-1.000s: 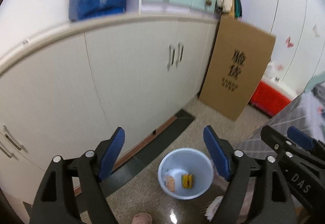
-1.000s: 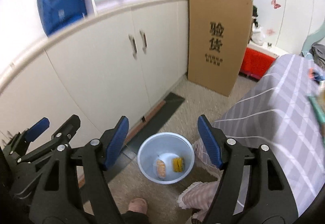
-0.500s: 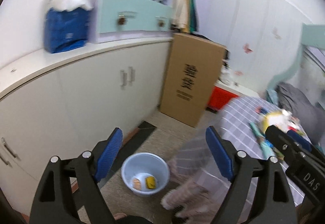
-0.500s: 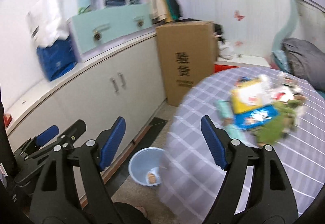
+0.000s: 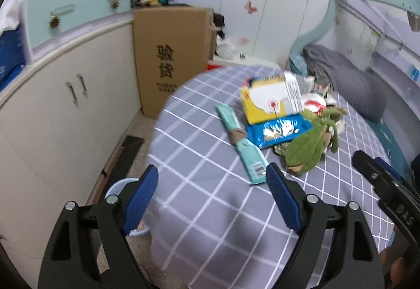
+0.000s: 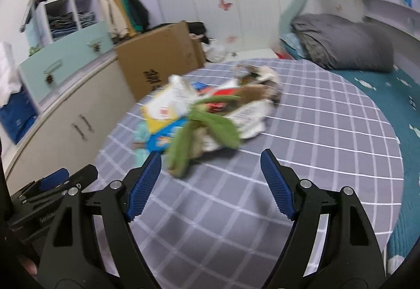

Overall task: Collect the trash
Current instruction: 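Move both open tools back to the trash on the table, then grasp the teal strip with the left tool while the right tool grasps the green plant sprig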

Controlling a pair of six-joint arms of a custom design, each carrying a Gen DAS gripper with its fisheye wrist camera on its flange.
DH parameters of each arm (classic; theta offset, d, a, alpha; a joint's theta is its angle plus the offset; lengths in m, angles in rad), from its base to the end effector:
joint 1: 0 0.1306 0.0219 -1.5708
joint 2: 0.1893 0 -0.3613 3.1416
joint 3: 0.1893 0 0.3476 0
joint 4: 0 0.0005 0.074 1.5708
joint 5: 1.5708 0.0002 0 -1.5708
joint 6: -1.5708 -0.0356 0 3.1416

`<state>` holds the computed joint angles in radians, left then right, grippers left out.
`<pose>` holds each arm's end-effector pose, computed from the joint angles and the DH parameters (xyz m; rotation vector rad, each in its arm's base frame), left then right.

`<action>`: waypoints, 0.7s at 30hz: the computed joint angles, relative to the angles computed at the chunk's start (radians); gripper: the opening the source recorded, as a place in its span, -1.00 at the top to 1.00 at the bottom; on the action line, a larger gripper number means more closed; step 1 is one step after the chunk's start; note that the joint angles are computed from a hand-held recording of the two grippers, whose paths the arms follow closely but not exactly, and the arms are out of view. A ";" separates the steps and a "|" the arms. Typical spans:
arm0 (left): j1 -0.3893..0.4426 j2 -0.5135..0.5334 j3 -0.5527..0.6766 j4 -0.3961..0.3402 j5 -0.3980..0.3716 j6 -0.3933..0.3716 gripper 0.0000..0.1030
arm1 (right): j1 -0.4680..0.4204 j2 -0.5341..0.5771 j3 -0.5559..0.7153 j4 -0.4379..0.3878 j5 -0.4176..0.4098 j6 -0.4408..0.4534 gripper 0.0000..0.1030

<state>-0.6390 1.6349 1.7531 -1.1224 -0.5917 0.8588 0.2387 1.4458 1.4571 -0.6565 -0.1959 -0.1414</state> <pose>0.4234 -0.2905 0.4339 -0.4627 2.3013 0.0585 0.4645 0.1196 0.4294 -0.2179 2.2243 0.4258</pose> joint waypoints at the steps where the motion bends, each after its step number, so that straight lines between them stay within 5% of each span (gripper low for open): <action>1: 0.008 0.024 0.019 0.002 0.013 -0.002 -0.59 | -0.009 0.004 -0.001 0.000 -0.003 -0.001 -0.49; 5: 0.040 0.078 0.069 0.007 0.069 -0.016 -0.59 | -0.030 0.028 0.016 -0.003 -0.014 0.011 -0.49; 13: 0.099 0.181 0.171 -0.028 0.166 -0.054 -0.04 | 0.007 0.086 0.092 -0.003 0.019 0.101 -0.49; 14: 0.100 0.184 0.174 -0.028 0.172 -0.068 0.12 | 0.018 0.095 0.106 -0.004 0.031 0.117 -0.49; 15: 0.102 0.179 0.166 -0.011 0.184 -0.087 0.54 | 0.026 0.103 0.116 -0.003 0.041 0.126 -0.49; 21: 0.116 0.111 0.065 0.091 0.238 -0.117 0.70 | 0.074 0.163 0.197 -0.030 0.083 0.198 -0.49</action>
<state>-0.5230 1.7460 1.8186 -1.0317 -0.3536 0.7420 0.3130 1.6084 1.6541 -0.6863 -0.1125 0.0567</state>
